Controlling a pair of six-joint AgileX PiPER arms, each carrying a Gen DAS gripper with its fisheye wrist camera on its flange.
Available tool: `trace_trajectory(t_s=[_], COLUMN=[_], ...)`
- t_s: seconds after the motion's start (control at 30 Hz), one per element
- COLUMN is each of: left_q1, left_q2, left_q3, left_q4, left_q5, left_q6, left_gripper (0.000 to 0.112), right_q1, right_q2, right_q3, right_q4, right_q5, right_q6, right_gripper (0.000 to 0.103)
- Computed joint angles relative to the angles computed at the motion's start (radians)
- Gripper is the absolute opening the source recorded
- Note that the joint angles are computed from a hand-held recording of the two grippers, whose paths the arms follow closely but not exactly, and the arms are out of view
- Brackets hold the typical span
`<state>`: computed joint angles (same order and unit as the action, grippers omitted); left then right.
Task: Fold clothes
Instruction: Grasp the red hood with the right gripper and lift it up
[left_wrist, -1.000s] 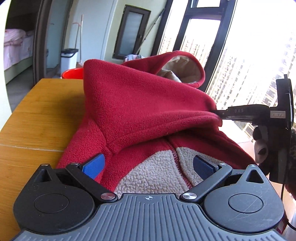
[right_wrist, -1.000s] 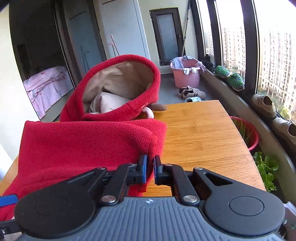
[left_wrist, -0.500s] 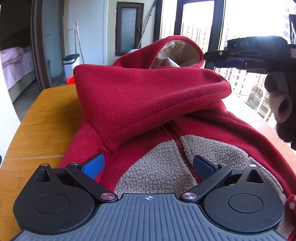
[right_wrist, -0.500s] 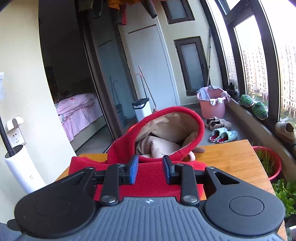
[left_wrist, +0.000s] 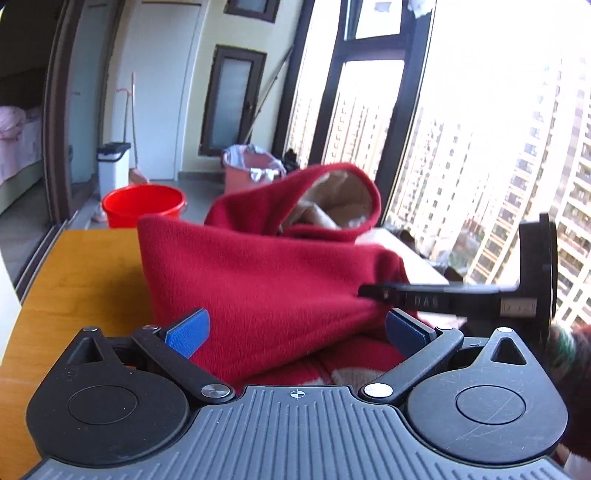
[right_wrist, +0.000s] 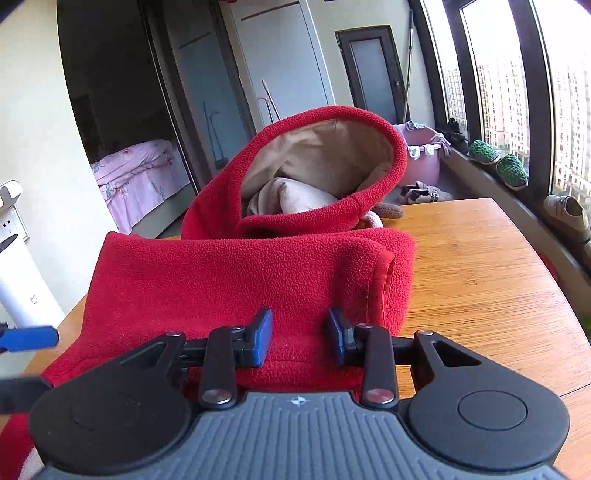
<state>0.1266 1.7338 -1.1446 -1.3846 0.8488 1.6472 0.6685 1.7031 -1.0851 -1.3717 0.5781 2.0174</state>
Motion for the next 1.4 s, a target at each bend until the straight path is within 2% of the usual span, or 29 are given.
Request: trace_trajectory(t_s=[0.1, 0.17, 0.23, 0.33, 0.4, 0.43, 0.47, 0.6, 0.73, 0.8, 0.83, 0.87, 0.9, 0.97, 1.03, 1.13, 1.27, 1.33, 1.4], left_q1=[-0.060, -0.092, -0.094, -0.072, -0.073, -0.078, -0.080, -0.076, -0.062, -0.063, -0.063, -0.063, -0.061, -0.057, -0.054, -0.050, -0.048, -0.049, -0.047], left_q2=[0.111, 0.206, 0.285, 0.301, 0.293, 0.288, 0.282, 0.260, 0.272, 0.272, 0.273, 0.273, 0.273, 0.278, 0.283, 0.289, 0.293, 0.297, 0.303], left_q3=[-0.151, -0.265, -0.339, -0.314, -0.296, -0.285, -0.272, -0.217, -0.227, -0.222, -0.221, -0.220, -0.220, -0.226, -0.233, -0.242, -0.248, -0.255, -0.264], left_q4=[-0.001, 0.084, 0.150, 0.083, 0.066, 0.058, 0.046, -0.019, -0.022, -0.029, -0.031, -0.032, -0.032, -0.029, -0.027, -0.020, -0.014, -0.007, 0.002], left_q5=[-0.059, -0.108, -0.112, -0.098, -0.107, -0.121, -0.131, -0.131, -0.101, -0.102, -0.103, -0.103, -0.099, -0.089, -0.081, -0.071, -0.071, -0.071, -0.068], left_q6=[-0.059, -0.178, -0.277, -0.189, -0.160, -0.141, -0.118, -0.038, -0.047, -0.036, -0.032, -0.029, -0.029, -0.036, -0.044, -0.055, -0.063, -0.075, -0.090], left_gripper=[0.103, 0.103, 0.103, 0.103, 0.103, 0.103, 0.103, 0.103, 0.103, 0.103, 0.103, 0.103, 0.103, 0.103, 0.103, 0.103, 0.103, 0.103, 0.103], right_q1=[0.011, -0.001, -0.016, -0.011, -0.019, -0.042, -0.066, -0.188, -0.314, -0.367, -0.377, -0.382, -0.372, -0.326, -0.289, -0.246, -0.174, -0.147, -0.118], right_q2=[0.001, -0.018, -0.050, -0.097, -0.094, -0.077, -0.056, 0.088, 0.215, 0.269, 0.312, 0.362, 0.405, 0.452, 0.415, 0.316, 0.191, 0.154, 0.148], right_q3=[-0.013, -0.021, -0.032, -0.053, -0.110, -0.149, -0.192, -0.403, -0.560, -0.635, -0.710, -0.796, -0.891, -1.044, -1.081, -1.055, -0.907, -0.845, -0.825], right_q4=[0.033, 0.108, 0.197, 0.188, 0.156, 0.164, 0.174, 0.315, 0.497, 0.633, 0.706, 0.764, 0.782, 0.736, 0.705, 0.753, 0.732, 0.755, 0.751], right_q5=[0.016, -0.002, -0.013, 0.038, 0.106, 0.123, 0.139, 0.197, 0.120, 0.059, 0.079, 0.113, 0.163, 0.204, 0.126, -0.037, -0.191, -0.223, -0.194], right_q6=[-0.046, -0.142, -0.236, -0.230, -0.246, -0.280, -0.318, -0.557, -0.687, -0.757, -0.815, -0.862, -0.909, -0.982, -0.977, -0.947, -0.894, -0.912, -0.936], right_gripper=[0.033, 0.033, 0.033, 0.035, 0.054, 0.072, 0.078, 0.078, 0.077, 0.065, 0.035, 0.015, 0.010, 0.008, 0.008, 0.008, 0.008, 0.008, 0.008])
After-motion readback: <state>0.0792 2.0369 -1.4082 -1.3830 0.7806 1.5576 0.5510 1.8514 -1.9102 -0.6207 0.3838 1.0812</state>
